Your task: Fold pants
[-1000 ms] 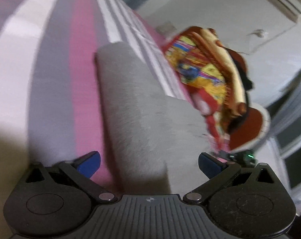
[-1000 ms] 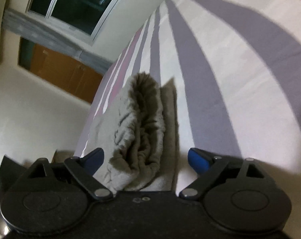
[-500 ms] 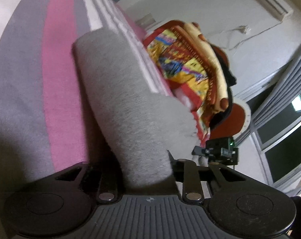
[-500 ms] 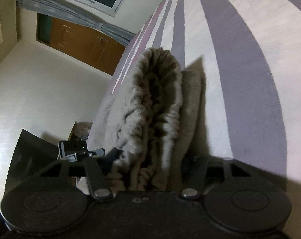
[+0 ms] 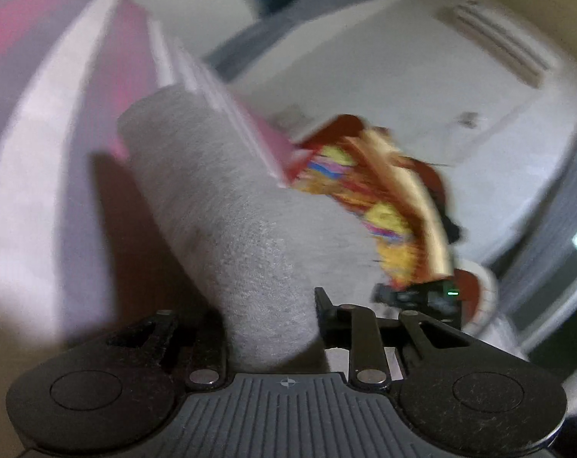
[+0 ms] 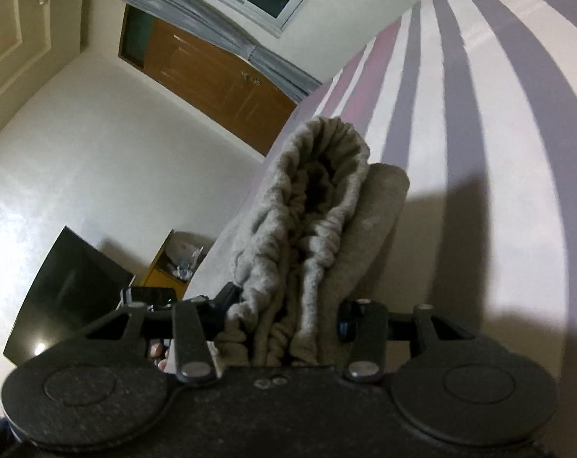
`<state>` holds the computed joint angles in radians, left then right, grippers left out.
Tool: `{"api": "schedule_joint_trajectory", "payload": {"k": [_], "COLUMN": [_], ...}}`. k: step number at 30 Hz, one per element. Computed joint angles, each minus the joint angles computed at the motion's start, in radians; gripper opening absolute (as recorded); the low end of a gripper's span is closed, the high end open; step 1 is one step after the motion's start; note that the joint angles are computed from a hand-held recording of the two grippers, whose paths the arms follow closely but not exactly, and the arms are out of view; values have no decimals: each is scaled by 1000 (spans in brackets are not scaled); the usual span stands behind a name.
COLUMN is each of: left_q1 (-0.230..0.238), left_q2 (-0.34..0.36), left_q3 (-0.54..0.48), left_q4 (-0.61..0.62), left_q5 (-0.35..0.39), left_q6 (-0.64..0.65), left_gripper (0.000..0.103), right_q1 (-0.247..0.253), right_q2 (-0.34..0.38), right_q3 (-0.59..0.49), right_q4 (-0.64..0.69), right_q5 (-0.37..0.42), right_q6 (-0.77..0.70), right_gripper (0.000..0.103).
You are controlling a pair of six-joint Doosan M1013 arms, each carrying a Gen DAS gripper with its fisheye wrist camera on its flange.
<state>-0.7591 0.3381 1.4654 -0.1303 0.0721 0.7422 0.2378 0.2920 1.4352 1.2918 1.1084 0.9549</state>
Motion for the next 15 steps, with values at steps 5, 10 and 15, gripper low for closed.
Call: {"api": "schedule_joint_trajectory", "payload": {"k": [5,10,15], "left_q1": [8,-61,-158], "left_q2": [34,11,64], "left_q3": [-71,-52,-152], "left_q4": [297,711,895], "left_q5": [288,372,716], "left_q6": [-355,-704,-726], "left_gripper": [69,103,103], "right_q1": [66,31,53], "right_q2": [56,-20,-73], "right_q3": [-69,63,102], "right_q4": [-333,-122,-333], "right_q5": [-135,-205,-220], "right_q6": [338,186,213], "right_gripper": [82,88,84]}}
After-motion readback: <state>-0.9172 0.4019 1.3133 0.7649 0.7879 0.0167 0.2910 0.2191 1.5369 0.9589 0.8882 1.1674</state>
